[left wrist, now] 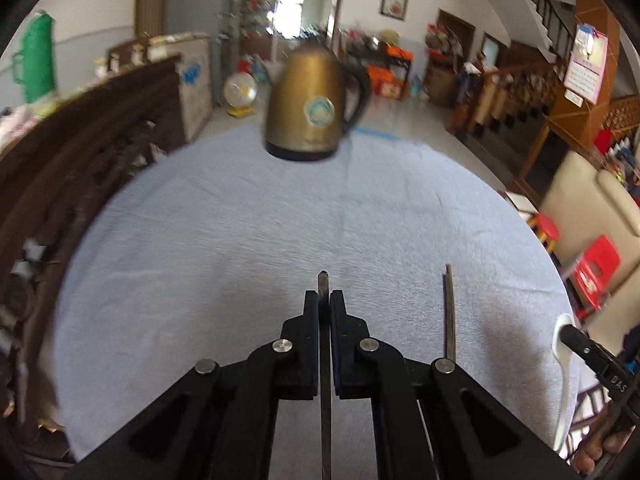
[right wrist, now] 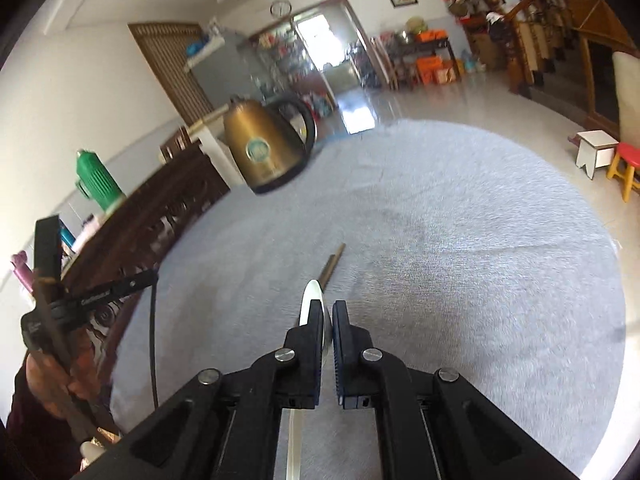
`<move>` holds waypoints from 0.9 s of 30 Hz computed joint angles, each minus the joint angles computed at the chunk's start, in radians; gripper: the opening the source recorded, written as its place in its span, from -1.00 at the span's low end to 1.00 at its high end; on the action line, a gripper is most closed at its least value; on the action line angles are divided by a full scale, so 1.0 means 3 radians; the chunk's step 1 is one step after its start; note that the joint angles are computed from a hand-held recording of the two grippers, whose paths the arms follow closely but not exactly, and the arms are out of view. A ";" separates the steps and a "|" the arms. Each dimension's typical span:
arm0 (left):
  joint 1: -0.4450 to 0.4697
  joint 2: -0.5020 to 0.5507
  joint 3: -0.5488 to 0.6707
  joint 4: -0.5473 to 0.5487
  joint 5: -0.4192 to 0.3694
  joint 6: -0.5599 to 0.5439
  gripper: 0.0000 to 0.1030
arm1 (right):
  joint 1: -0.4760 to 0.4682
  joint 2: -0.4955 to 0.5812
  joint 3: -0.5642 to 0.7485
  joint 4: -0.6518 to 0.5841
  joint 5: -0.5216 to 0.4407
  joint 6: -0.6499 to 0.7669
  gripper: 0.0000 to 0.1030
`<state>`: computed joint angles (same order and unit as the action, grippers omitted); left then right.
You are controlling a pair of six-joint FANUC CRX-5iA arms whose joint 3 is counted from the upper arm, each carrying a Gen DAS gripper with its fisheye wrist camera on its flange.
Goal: Organize utensils
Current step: 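Carry the spoon and chopstick upright over the perforated cup with both tools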
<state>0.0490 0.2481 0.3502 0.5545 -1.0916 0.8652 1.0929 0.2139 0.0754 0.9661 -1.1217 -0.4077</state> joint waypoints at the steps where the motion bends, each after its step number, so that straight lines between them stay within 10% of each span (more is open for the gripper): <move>1: 0.0016 -0.0070 -0.0061 -0.0010 0.0073 -0.0013 -0.90 | 0.0043 -0.0006 0.0002 0.0056 -0.0048 -0.0051 -0.89; 27: 0.0622 -0.0996 -0.1049 0.1114 0.0340 -0.0810 -0.90 | 0.0450 0.0386 0.0545 0.0879 -0.0469 -0.0221 -0.89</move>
